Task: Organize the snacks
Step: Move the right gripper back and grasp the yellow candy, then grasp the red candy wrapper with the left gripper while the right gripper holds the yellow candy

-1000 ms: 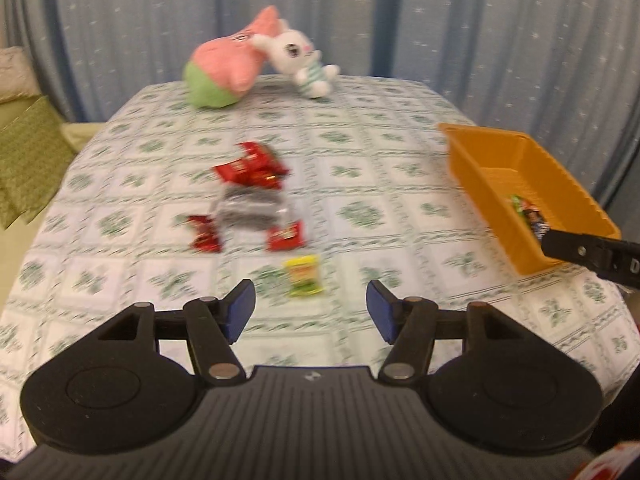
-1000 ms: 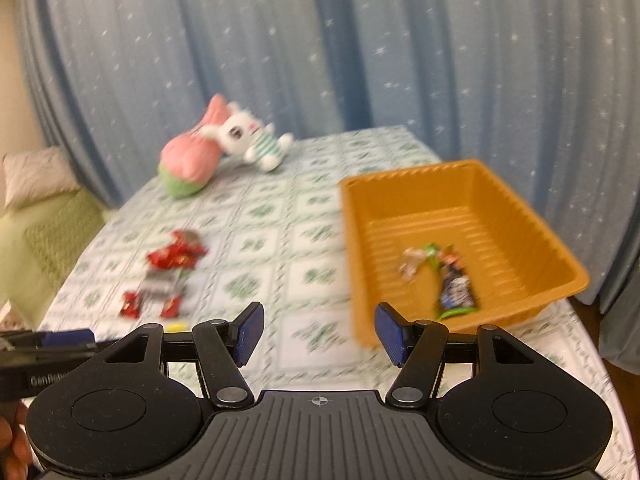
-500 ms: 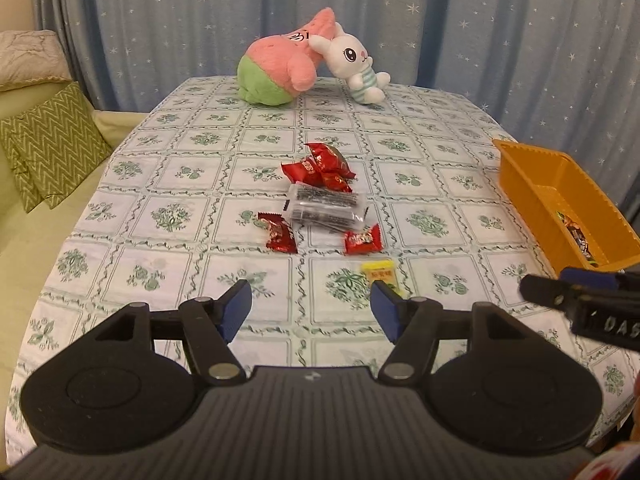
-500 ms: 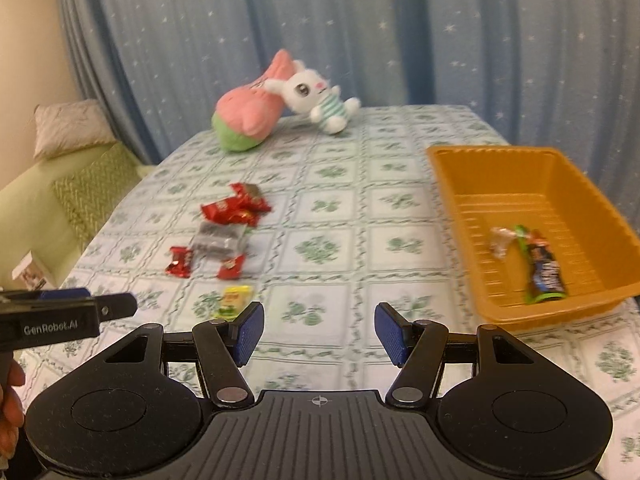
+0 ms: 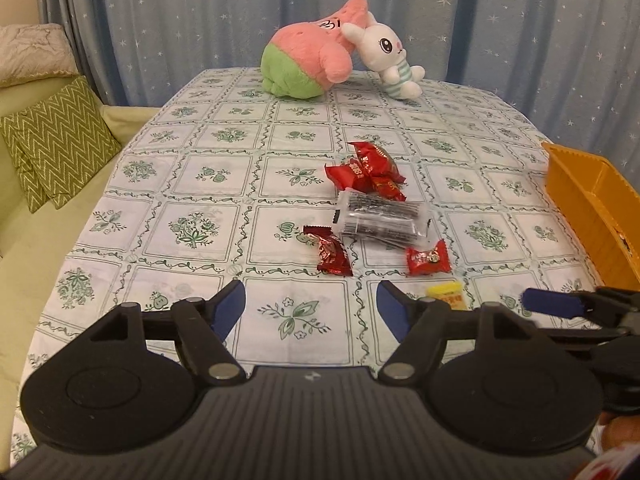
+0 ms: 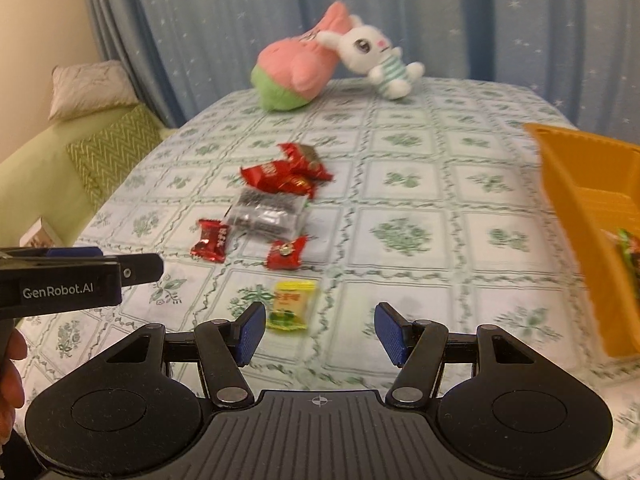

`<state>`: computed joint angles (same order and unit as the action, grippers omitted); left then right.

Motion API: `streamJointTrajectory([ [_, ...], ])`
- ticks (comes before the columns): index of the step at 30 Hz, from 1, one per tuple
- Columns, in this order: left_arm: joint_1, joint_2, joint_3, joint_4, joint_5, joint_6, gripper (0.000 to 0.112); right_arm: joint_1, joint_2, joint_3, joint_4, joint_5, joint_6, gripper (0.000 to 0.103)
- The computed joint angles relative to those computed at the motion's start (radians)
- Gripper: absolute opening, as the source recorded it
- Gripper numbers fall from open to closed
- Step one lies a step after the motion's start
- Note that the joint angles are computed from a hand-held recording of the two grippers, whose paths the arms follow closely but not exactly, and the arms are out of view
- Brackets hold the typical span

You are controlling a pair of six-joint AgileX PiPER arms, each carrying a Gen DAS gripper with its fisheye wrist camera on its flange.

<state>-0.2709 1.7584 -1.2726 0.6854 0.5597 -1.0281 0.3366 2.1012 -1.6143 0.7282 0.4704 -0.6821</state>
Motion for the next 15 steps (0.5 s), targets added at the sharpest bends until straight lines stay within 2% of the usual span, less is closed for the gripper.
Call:
streamJointTrajectory([
  [4,0.017,0.02,-0.002,-0.008,-0.026,0.007,0.069,0.033,0.063,-0.065,-0.045,-0.008,0.029,0.06],
  [6,0.021,0.029,-0.002,-0.005,-0.034,0.007,0.069,0.046,0.09,-0.1,-0.08,-0.004,0.058,0.056],
  [9,0.031,0.036,0.004,-0.008,-0.049,0.009,0.069,0.065,0.117,-0.13,-0.134,-0.014,0.099,0.045],
  [12,0.036,0.041,0.007,-0.008,-0.056,0.013,0.069,0.085,0.113,-0.108,-0.175,-0.066,0.105,0.036],
  [13,0.035,0.043,0.008,-0.006,-0.059,0.017,0.069,0.089,0.112,-0.106,-0.191,-0.074,0.111,0.026],
  [14,0.034,0.045,0.008,-0.006,-0.061,0.022,0.069,0.09,0.11,-0.101,-0.194,-0.078,0.104,0.021],
  [15,0.033,0.048,0.006,-0.009,-0.063,0.031,0.069,0.086,0.107,-0.097,-0.184,-0.074,0.095,0.021],
])
